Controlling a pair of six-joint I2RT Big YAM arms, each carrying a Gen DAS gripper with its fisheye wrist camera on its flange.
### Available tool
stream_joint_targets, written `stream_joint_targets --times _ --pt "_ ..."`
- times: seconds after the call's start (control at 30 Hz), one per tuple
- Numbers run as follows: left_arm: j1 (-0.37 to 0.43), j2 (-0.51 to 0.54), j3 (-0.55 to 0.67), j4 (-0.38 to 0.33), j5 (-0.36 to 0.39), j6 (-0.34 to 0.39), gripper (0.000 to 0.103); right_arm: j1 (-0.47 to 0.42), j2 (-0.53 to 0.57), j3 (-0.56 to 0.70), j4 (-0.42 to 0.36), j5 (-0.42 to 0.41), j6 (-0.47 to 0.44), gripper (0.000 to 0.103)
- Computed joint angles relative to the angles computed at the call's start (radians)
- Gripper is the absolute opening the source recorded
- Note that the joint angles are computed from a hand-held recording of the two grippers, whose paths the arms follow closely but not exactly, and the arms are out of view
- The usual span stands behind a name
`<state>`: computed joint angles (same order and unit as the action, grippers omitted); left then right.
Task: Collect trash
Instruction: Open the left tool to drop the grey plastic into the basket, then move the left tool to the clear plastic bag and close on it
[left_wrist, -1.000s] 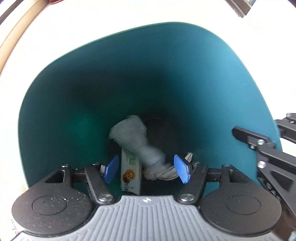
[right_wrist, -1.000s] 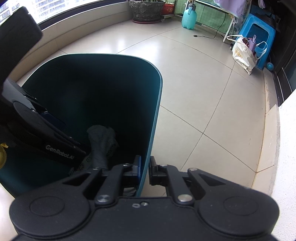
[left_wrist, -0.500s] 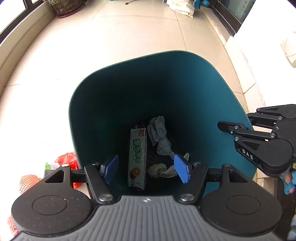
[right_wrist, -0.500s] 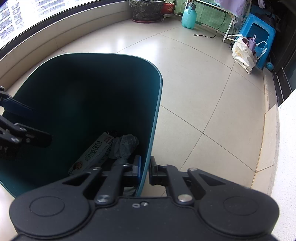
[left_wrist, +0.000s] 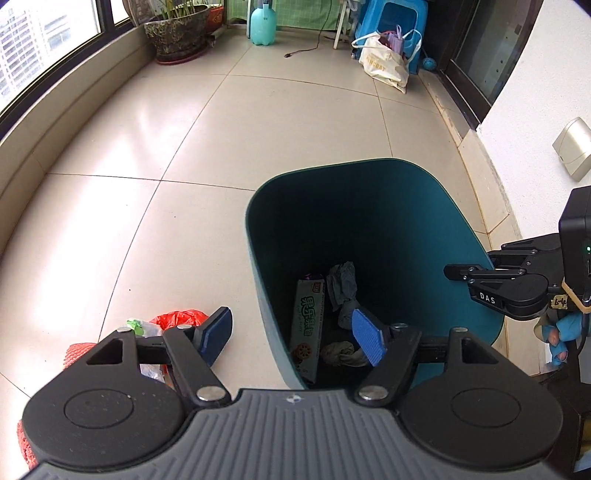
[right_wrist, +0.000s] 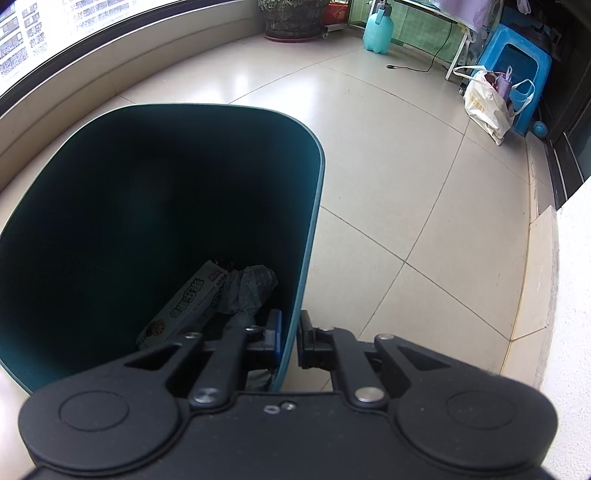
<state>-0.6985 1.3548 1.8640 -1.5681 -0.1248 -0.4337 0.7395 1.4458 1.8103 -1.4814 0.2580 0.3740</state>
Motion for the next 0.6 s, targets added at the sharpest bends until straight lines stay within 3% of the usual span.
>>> stream_joint_targets --times 0.37,0.43,0.6 --pt "0.139 -0.117 -0.129 0.068 0.095 -0.005 0.074 0.003 0.011 0.014 -0.016 0.008 0.001 0.007" --pt "0.168 -0.135 -0.149 0.074 0.1 0.006 0.081 0.004 0.013 0.016 -0.02 0.009 0.002 0.007" --pt "0.23 -0.168 -0.22 0.092 0.077 0.039 0.081 0.005 0.016 0.02 -0.024 0.009 0.002 0.007"
